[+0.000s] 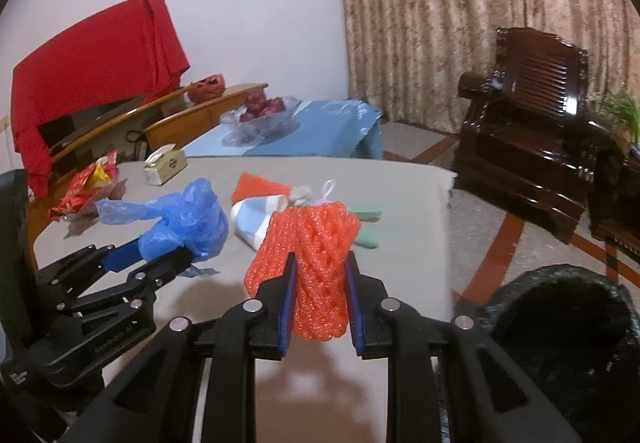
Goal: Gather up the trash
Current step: 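Carry the blue bag and orange net over the bin and open both grippers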
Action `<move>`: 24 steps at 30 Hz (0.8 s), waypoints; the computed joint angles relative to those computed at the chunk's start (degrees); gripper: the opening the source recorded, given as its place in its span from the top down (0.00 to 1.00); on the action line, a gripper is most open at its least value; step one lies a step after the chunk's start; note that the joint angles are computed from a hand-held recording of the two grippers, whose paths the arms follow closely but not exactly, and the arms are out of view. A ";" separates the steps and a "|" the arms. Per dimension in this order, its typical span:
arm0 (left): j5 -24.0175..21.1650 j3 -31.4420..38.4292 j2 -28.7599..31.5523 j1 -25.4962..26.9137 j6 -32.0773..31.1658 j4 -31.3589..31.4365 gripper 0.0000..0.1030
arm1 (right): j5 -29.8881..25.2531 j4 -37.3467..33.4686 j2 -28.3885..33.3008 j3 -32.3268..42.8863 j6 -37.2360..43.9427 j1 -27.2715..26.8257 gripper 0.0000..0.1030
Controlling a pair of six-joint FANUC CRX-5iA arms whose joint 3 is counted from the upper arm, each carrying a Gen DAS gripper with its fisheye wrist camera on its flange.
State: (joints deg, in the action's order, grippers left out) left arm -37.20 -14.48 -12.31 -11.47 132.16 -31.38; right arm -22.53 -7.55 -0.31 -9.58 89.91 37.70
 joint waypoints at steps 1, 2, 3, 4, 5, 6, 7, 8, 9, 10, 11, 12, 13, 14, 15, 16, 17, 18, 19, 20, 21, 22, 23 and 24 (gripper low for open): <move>0.28 0.40 0.37 -0.69 -0.14 0.12 0.58 | 0.52 1.34 -0.68 -0.87 -1.14 -0.14 0.78; 0.56 0.71 0.67 -1.22 -0.34 0.25 0.58 | 1.01 2.68 -1.48 -1.87 -2.28 -0.46 0.78; 0.88 0.93 0.94 -1.67 -0.53 0.39 0.58 | 1.46 3.86 -2.11 -2.75 -3.43 -0.68 0.78; 1.26 1.33 1.40 -2.28 -0.80 0.66 0.58 | 1.61 4.32 -2.55 -3.21 -3.94 -0.98 0.78; 1.57 1.65 1.80 -2.82 -0.99 0.89 0.58 | 1.81 4.90 -3.14 -3.86 -4.62 -1.45 0.78; 1.83 1.87 2.07 -3.12 -1.21 1.11 0.58 | 2.07 5.62 -3.62 -4.49 -5.38 -1.85 0.78; 2.13 2.29 2.55 -3.72 -1.38 1.24 0.58 | 2.44 6.74 -4.05 -5.19 -6.53 -2.17 0.78; 2.37 2.75 3.06 -4.35 -1.51 1.29 0.58 | 2.84 7.75 -4.76 -6.17 -7.58 -2.72 0.78; 2.52 3.08 3.43 -4.81 -1.58 1.30 0.58 | 3.07 8.73 -5.25 -6.86 -8.62 -3.13 0.78; 2.73 3.52 3.93 -5.47 -1.70 1.33 0.58 | 3.33 9.55 -5.73 -7.54 -9.50 -3.57 0.78; 3.04 3.91 4.42 -6.06 -1.93 1.54 0.58 | 3.63 10.60 -6.25 -8.32 -10.61 -4.07 0.78; 3.28 4.10 4.71 -6.44 -2.13 1.69 0.58 | 3.70 10.95 -6.73 -8.84 -10.88 -4.66 0.78; 3.60 4.51 5.21 -7.04 -2.44 1.86 0.58 | 4.06 12.20 -7.15 -9.58 -12.10 -5.01 0.78; 3.99 4.65 5.50 -7.40 -2.89 2.10 0.58 | 4.54 14.25 -7.79 -10.72 -14.05 -5.53 0.78; 4.34 5.09 6.10 -8.04 -3.24 2.32 0.58 | 4.91 15.79 -8.15 -11.49 -15.56 -5.97 0.78; 4.68 5.32 6.47 -8.29 -3.76 2.78 0.58 | 5.13 16.77 -8.46 -12.02 -16.57 -6.41 0.78; 5.16 5.54 6.91 -8.51 -4.50 3.42 0.58 | 5.31 17.73 -8.94 -12.71 -17.67 -7.01 0.78; 5.55 5.79 7.35 -8.83 -5.06 3.86 0.58 | 5.39 18.34 -9.19 -13.13 -18.37 -7.48 0.78; 5.98 6.15 7.97 -9.32 -5.63 4.30 0.58 | 5.54 19.46 -9.67 -13.87 -19.59 -7.99 0.78; 6.53 6.38 8.54 -9.53 -6.52 5.11 0.58 | 5.70 20.59 -10.13 -14.63 -20.80 -8.68 0.78; 7.22 6.69 9.28 -9.90 -7.52 6.03 0.58 | 5.74 20.84 -10.44 -15.06 -21.09 -9.28 0.78; 7.64 6.82 9.71 -10.10 -8.12 6.52 0.58 | 5.86 21.66 -10.66 -15.54 -21.99 -9.75 0.78; 7.98 7.10 10.30 -10.44 -8.77 7.00 0.58 | 5.94 22.38 -10.99 -16.06 -22.77 -10.28 0.78; 8.48 7.45 11.14 -10.78 -9.86 8.00 0.58 | 6.08 23.10 -11.32 -16.67 -23.62 -10.96 0.78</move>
State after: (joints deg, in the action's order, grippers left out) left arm -28.72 -7.03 -1.17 -22.25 122.30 -23.38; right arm -16.45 15.55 -11.63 -26.25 66.29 26.74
